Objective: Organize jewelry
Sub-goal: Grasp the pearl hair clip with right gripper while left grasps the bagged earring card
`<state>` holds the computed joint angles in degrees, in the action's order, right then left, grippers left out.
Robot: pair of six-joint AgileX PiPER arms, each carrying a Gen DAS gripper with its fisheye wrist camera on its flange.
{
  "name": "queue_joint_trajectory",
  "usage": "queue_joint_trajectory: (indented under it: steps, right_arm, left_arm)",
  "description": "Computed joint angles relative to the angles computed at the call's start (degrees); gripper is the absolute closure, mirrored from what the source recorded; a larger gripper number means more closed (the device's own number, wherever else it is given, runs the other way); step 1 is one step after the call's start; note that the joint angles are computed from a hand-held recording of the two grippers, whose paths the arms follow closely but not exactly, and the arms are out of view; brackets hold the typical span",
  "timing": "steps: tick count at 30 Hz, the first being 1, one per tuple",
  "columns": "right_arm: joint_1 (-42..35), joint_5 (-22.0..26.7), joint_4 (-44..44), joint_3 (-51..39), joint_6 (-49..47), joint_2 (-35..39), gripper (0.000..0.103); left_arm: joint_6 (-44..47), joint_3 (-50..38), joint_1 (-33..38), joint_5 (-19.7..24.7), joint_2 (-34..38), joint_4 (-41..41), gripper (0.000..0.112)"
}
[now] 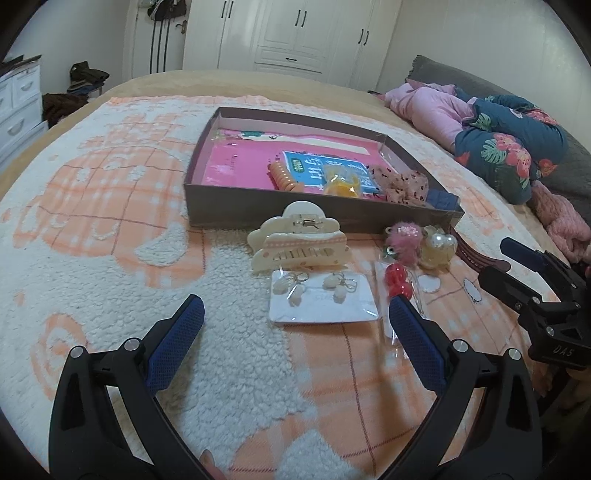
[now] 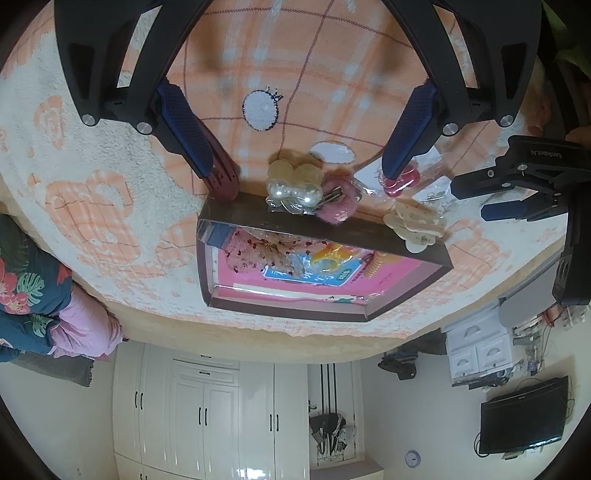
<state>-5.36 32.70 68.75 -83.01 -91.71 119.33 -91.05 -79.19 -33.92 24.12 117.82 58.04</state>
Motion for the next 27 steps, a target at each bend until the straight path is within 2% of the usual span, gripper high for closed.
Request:
queue_joint_trajectory:
  steps: [4,11,19,24,27]
  right_arm:
    - [0.6,-0.3,-2.3,-2.2,2.7,1.4,0.013]
    - [2.6,-0.4,-11.0,-8.8,13.2,5.5,0.014]
    - [4.3,3.9,-24.7,-19.5,30.6,11.5,0.047]
    - [4.7,7.5,-29.0,-24.9,36.6,14.7,0.059]
    - [4.5,7.0,-27.2,-23.9,34.9,14.4,0.061]
  left_arm:
    - [4.6,-2.3,0.3,0.1,1.7,-3.7,0.021]
    - [8.9,-4.2,1.2,-0.7,2.9,-7.4,0.021]
    - [15.5,-6.2,1.6,-0.8,4.3,-13.1,0.023]
    - [17.5,-7.2,1.8,-0.3,4.9,-15.0,0.027]
    - [17.4,-7.4,1.8,0.1,5.1,-15.2,0.032]
